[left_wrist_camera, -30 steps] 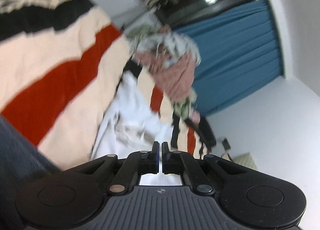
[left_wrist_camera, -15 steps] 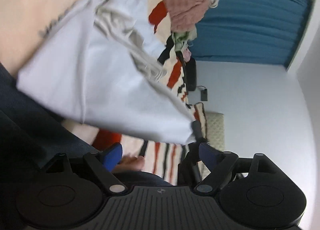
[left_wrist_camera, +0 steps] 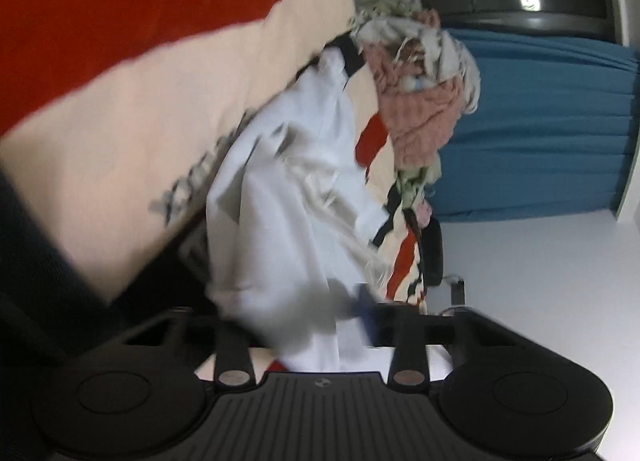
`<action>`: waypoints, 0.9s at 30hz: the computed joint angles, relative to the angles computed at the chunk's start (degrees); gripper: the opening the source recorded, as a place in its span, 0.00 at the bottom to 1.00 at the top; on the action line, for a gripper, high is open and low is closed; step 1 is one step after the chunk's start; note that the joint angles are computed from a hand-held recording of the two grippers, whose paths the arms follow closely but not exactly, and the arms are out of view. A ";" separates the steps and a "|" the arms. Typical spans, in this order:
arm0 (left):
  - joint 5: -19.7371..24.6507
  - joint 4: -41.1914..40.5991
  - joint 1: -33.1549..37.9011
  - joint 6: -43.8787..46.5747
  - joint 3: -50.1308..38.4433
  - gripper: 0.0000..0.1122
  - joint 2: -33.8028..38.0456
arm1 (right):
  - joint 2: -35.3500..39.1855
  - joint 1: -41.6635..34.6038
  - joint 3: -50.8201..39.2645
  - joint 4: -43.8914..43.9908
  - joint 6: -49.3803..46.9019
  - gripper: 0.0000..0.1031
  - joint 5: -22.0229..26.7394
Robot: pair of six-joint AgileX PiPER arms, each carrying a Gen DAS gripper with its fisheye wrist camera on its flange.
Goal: Fold clothes
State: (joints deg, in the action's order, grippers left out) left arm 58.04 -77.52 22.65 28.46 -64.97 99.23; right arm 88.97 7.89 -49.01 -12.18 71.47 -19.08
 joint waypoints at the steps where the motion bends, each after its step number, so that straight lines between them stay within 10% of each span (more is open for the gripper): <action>1: -0.69 -0.05 -0.03 -0.28 -1.12 0.12 -0.12 | 0.29 0.04 -1.50 -1.84 0.72 0.06 1.38; 11: 1.18 7.88 0.98 3.31 -6.93 0.06 -11.76 | -9.11 -5.00 -1.40 -53.55 42.42 0.06 4.43; 20: 6.34 11.45 4.63 4.79 0.31 0.07 -17.25 | -16.21 -6.46 10.58 -52.23 41.68 0.06 0.98; 27: 0.49 19.93 -7.61 -11.88 -31.12 0.10 4.13 | 5.06 -5.18 -15.26 -54.85 44.41 0.06 6.43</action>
